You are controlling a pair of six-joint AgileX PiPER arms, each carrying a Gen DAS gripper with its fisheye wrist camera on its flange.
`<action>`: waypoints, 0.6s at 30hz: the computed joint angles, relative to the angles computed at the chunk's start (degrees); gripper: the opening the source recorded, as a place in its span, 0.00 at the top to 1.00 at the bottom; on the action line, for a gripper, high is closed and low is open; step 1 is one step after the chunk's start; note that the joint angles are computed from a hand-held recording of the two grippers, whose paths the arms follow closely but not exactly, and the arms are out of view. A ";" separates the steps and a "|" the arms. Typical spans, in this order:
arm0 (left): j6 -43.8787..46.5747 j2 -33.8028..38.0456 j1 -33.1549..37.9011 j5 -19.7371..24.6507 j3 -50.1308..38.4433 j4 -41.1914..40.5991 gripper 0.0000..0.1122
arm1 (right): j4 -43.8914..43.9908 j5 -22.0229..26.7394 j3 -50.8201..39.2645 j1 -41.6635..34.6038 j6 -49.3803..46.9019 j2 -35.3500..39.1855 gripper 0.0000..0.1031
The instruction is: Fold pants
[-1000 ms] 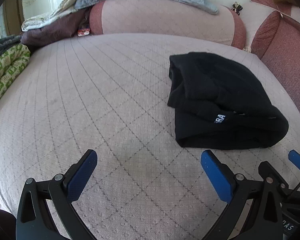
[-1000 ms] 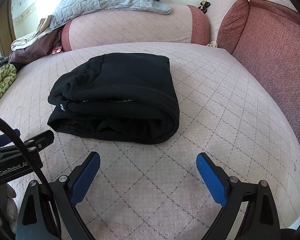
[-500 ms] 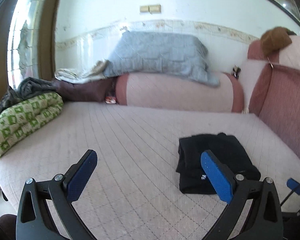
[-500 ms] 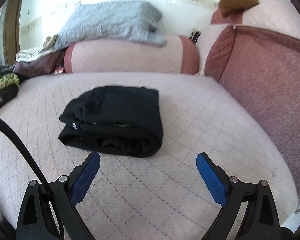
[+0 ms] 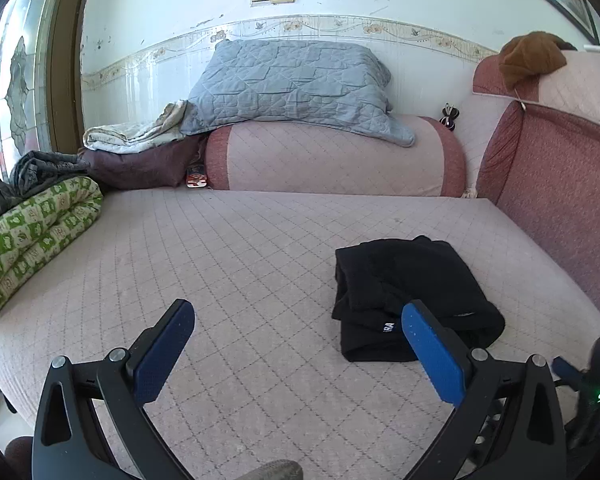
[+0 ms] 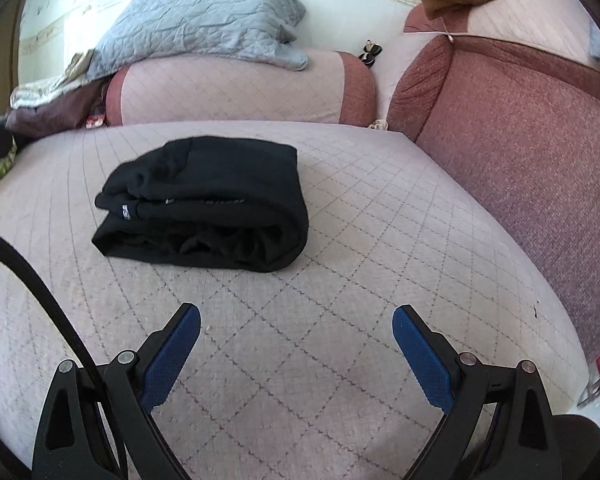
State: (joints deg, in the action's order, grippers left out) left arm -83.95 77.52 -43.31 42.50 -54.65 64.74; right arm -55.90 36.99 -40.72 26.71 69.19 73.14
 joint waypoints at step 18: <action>5.57 4.60 -0.22 3.08 -11.16 -8.84 0.08 | 15.52 -7.81 -6.99 -12.97 -26.71 -4.69 0.00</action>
